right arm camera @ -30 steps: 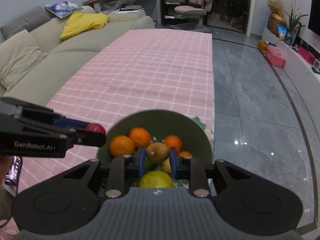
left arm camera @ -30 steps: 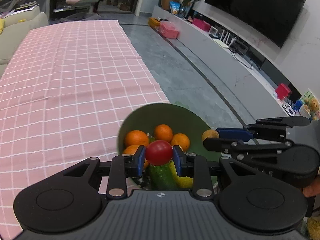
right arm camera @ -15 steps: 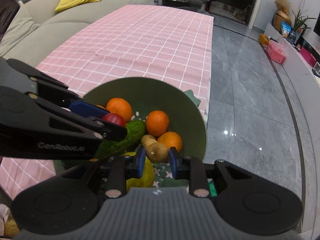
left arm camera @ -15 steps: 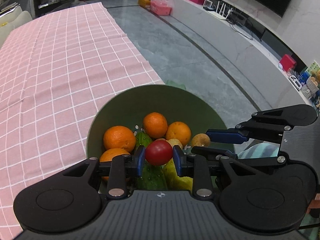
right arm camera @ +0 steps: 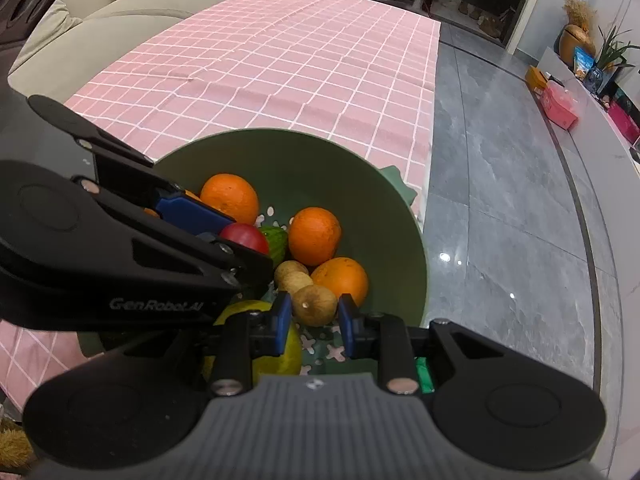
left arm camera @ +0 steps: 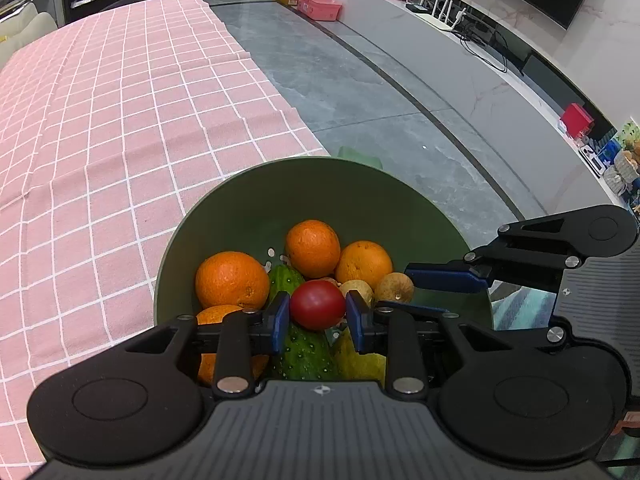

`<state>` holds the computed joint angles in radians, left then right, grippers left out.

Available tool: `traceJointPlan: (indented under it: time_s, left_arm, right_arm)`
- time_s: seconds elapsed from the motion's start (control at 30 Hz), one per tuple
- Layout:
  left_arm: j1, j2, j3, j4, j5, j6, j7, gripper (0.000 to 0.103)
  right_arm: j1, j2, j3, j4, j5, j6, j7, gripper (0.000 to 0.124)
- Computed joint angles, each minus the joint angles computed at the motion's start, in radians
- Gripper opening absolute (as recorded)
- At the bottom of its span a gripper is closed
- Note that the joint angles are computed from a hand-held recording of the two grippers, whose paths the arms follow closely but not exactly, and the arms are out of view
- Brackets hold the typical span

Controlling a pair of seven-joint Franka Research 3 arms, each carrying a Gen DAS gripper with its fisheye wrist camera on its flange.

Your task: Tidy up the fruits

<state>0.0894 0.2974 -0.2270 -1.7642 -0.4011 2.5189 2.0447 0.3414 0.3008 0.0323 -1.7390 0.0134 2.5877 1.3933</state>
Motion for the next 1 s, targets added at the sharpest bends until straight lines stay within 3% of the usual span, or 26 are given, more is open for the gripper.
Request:
traceJointPlan:
  time_s: [0.23, 0.3, 0.5, 0.67, 0.87, 1.0]
  left_arm:
    - [0.003, -0.040, -0.002, -0.028, -0.027, 0.046, 0.010, 0.051]
    - [-0.001, -0.064, 0.004, -0.047, -0.026, 0.069, 0.005, 0.054]
    - [-0.015, -0.154, 0.024, -0.125, -0.046, 0.164, 0.005, 0.064]
    - [-0.044, -0.244, 0.051, -0.208, -0.052, 0.272, 0.010, 0.071]
    - [-0.091, -0.342, 0.100, -0.301, -0.044, 0.396, 0.010, 0.078]
    - [-0.115, -0.410, 0.134, -0.385, 0.028, 0.484, -0.070, 0.084]
  right_arm:
    - [0.006, -0.024, -0.003, -0.017, -0.020, 0.009, 0.005, 0.025]
    - [0.008, -0.038, -0.005, -0.030, -0.030, 0.024, 0.013, 0.035]
    - [0.011, -0.101, -0.006, -0.080, -0.056, 0.096, 0.056, 0.050]
    - [0.015, -0.171, -0.008, -0.147, -0.106, 0.182, 0.145, 0.070]
    - [-0.001, -0.260, 0.015, -0.234, -0.109, 0.289, 0.247, 0.082]
    - [-0.020, -0.323, 0.034, -0.309, -0.221, 0.374, 0.434, 0.089]
